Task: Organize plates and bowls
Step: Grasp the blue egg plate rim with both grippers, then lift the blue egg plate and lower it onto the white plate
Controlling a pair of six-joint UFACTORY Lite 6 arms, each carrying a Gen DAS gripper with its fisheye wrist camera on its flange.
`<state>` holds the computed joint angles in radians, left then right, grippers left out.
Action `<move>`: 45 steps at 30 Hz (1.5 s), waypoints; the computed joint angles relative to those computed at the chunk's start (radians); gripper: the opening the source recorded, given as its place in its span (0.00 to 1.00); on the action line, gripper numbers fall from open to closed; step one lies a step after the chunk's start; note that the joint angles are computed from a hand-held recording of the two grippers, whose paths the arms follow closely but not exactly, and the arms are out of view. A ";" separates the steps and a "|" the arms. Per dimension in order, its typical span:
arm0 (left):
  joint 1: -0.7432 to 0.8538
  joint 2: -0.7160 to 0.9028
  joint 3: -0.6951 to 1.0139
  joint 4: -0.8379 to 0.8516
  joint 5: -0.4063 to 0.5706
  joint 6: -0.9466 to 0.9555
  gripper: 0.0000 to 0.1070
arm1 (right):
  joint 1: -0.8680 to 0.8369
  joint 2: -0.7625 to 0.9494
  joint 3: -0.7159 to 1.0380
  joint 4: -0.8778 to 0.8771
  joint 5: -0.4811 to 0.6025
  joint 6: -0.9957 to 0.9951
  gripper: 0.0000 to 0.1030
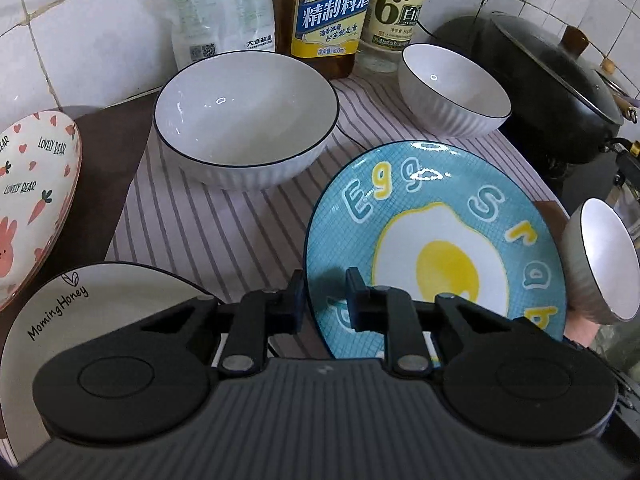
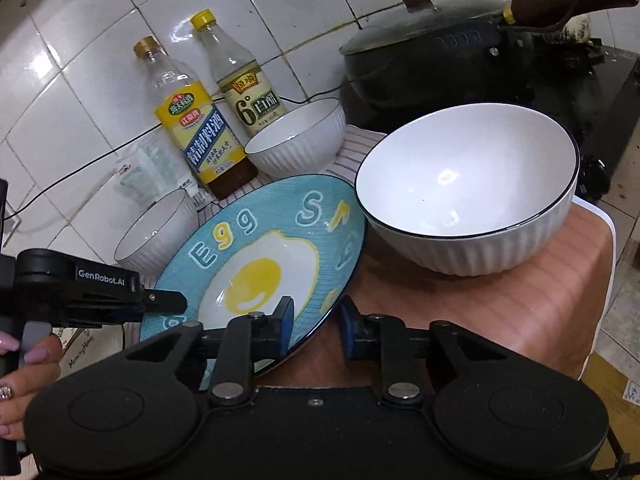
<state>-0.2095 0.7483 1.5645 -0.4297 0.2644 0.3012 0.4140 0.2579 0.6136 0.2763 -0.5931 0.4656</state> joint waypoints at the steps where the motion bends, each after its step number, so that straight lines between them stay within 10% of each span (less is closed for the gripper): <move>1: 0.002 0.004 0.005 -0.002 0.006 -0.002 0.18 | 0.003 0.001 0.003 0.010 0.004 -0.011 0.27; 11: 0.007 0.020 0.047 0.049 0.061 -0.063 0.18 | 0.029 0.007 0.045 0.111 0.058 -0.142 0.28; 21: 0.010 -0.169 -0.168 0.054 -0.020 -0.051 0.18 | -0.047 -0.035 0.014 -0.266 0.075 0.182 0.26; 45: 0.256 -0.935 -0.739 -0.092 0.071 0.155 0.18 | 0.157 -0.317 0.016 -0.358 0.252 0.196 0.26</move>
